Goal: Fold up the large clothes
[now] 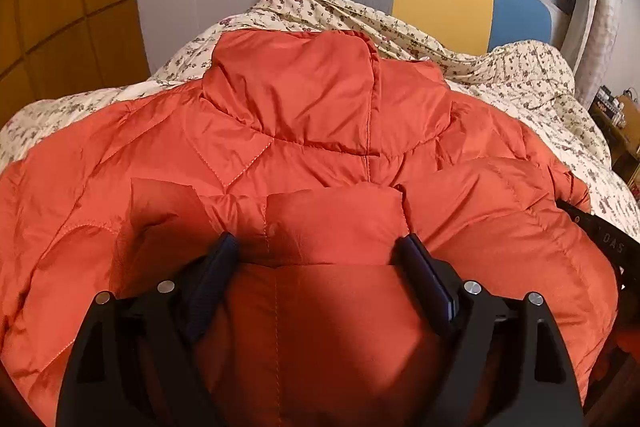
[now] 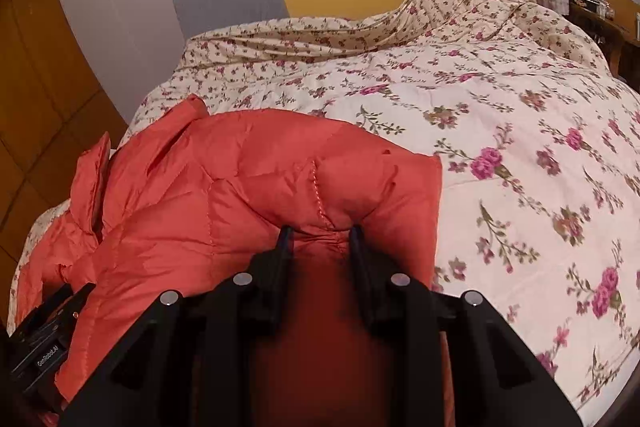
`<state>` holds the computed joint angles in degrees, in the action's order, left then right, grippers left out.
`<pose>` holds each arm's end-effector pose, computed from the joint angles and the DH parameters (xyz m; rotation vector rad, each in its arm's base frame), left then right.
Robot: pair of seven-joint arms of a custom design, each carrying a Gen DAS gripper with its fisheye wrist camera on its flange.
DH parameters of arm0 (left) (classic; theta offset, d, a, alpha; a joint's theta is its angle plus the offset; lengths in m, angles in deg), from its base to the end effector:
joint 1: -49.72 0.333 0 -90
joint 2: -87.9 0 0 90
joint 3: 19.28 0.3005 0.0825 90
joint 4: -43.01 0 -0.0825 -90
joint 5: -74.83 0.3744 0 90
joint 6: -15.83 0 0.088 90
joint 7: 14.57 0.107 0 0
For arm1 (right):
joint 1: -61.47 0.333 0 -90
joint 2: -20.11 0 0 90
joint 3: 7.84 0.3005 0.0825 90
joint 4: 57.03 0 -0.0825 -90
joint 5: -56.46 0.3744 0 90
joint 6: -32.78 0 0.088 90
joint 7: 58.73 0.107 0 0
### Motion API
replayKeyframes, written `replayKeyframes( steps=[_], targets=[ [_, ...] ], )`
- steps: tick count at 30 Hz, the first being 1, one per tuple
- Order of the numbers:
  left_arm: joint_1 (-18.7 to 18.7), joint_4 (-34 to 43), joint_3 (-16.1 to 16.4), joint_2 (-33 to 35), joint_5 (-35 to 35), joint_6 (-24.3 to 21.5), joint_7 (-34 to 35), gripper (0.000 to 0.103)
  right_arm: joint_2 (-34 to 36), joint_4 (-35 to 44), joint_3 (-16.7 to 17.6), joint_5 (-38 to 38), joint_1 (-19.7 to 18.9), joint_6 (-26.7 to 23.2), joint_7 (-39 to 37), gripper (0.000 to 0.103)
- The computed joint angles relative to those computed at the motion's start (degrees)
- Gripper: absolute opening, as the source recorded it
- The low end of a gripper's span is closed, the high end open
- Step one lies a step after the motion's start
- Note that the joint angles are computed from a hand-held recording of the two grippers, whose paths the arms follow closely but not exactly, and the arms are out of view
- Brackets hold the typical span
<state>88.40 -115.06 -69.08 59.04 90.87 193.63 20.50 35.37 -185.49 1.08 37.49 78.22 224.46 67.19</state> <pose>0.4115 -0.0955 0.3764 -2.0687 1.3450 -0.6393 0.5096 0.2800 0.3416 -1.7633 1.5146 -0.2975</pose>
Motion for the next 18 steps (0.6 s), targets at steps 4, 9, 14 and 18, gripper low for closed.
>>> replayKeyframes(
  steps=[4, 9, 14, 18],
  targets=[
    [-2.8, -2.1, 1.9, -1.1, -1.6, 1.6, 0.3, 0.083, -3.2, -4.9, -3.6, 2.5, 3.7, 2.3, -0.1, 0.028],
    [-7.6, -4.6, 4.1, -3.3, -5.1, 2.0, 1.5, 0.083, -8.5, -12.5, -14.5, 18.4, 18.2, 4.4, -10.9, 0.028],
    [-10.7, -4.8, 6.7, -3.9, -6.6, -0.1, 3.5, 0.085, -10.7, -15.6, -13.7, 25.1, 19.1, 9.9, -15.8, 0.049],
    [-12.0, -7.7, 8.2, -11.0, -7.4, -1.4, 2.0, 0.092, -11.1, -15.5, -10.9, 24.2, 16.1, 9.4, -15.8, 0.049]
  ],
)
